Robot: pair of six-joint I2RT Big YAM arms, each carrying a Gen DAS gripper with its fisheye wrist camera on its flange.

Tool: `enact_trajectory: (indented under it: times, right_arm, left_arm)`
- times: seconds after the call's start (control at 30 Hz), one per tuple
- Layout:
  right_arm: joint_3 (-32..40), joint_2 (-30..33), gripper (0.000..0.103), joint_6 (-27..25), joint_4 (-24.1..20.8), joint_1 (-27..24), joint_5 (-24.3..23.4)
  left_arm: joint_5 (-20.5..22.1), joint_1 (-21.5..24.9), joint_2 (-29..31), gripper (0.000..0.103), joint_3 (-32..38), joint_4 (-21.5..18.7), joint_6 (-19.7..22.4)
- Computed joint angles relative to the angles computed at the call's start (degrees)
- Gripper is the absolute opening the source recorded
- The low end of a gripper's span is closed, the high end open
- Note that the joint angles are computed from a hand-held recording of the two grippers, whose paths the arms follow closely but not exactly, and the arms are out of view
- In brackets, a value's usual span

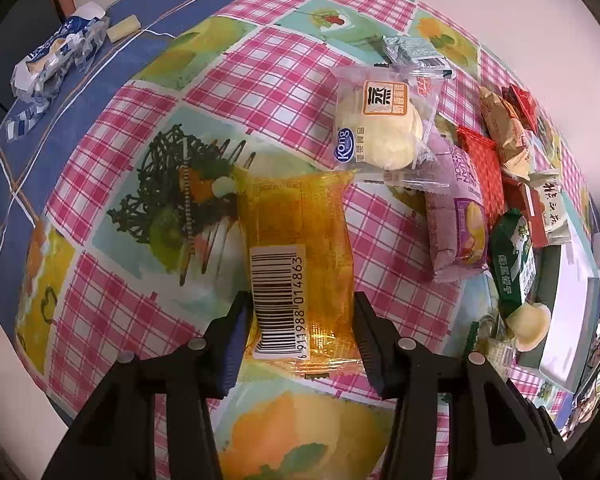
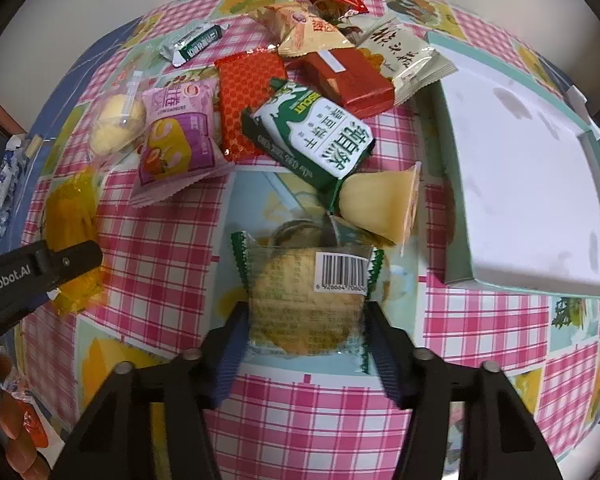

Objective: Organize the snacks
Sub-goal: 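Grasp the yellow cake pack with left tool while right tool grasps round biscuit pack, then carry both packs over the white tray and open both tools to drop them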

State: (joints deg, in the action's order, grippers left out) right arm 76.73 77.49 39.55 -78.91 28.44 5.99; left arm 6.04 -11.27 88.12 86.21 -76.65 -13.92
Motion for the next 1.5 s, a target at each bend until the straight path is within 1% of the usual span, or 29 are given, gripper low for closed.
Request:
enact_trajectory:
  times: [0.17, 0.23, 0.43, 0.6, 0.7, 0.83, 0.93, 1.0, 1.1, 1.23, 1.4, 1.5]
  right_arm:
    - [-0.57, -1.6, 0.055, -0.32, 0.01, -0.76, -1.72]
    - [-0.67, -2.27, 0.055, -0.26, 0.73, -0.92, -2.26]
    - [-0.25, -6.16, 0.055, 0.17, 2.1, -2.38, -4.85]
    - [-0.82, -10.08, 0.055, 1.79, 4.37, -4.22, -3.51]
    - [-1.18, -11.42, 0.055, 3.42, 4.14, -6.36, -0.98]
    - [-1.36, -12.11, 0.055, 3.97, 0.93, -9.97, 4.13]
    - [-2.01, -12.33, 0.055, 4.52, -0.37, -13.56, 6.18]
    - [-2.81, -12.84, 0.055, 4.6, -0.05, -16.75, 5.79]
    - [-3.31, -12.86, 0.055, 5.29, -0.35, -19.11, 6.52]
    - [-4.7, -13.13, 0.055, 5.37, 0.27, -23.65, 6.47]
    - [-5.71, -12.22, 0.055, 5.12, 2.3, -29.24, 6.79]
    - [-6.16, -11.11, 0.055, 4.73, 3.66, -32.32, 6.55]
  left_arm:
    - [-0.15, -0.45, -0.09, 0.049, 0.14, -0.14, -1.27]
    - [-0.47, -0.05, -1.74, 0.047, -0.85, -0.67, -1.05]
    - [-0.83, -0.56, -4.13, 0.046, -0.3, -1.25, -1.19]
    - [-1.29, -2.25, -5.78, 0.046, 1.22, -1.24, -1.97]
    - [-1.67, -4.42, -5.32, 0.046, 3.23, -1.37, -2.77]
    - [-2.03, -8.5, -3.58, 0.046, 6.22, -1.73, -3.44]
    - [-2.21, -12.08, -1.52, 0.046, 8.71, -1.61, -3.85]
    - [-1.96, -14.11, -0.15, 0.046, 10.21, -1.41, -3.84]
    - [-1.74, -17.75, 1.86, 0.046, 12.34, -0.62, -3.66]
    - [-1.69, -22.08, 4.95, 0.046, 15.39, 0.11, -3.16]
    - [-1.48, -25.7, 9.68, 0.046, 19.71, 0.34, -2.72]
    - [-2.11, -27.44, 12.38, 0.046, 22.45, 0.68, -1.3]
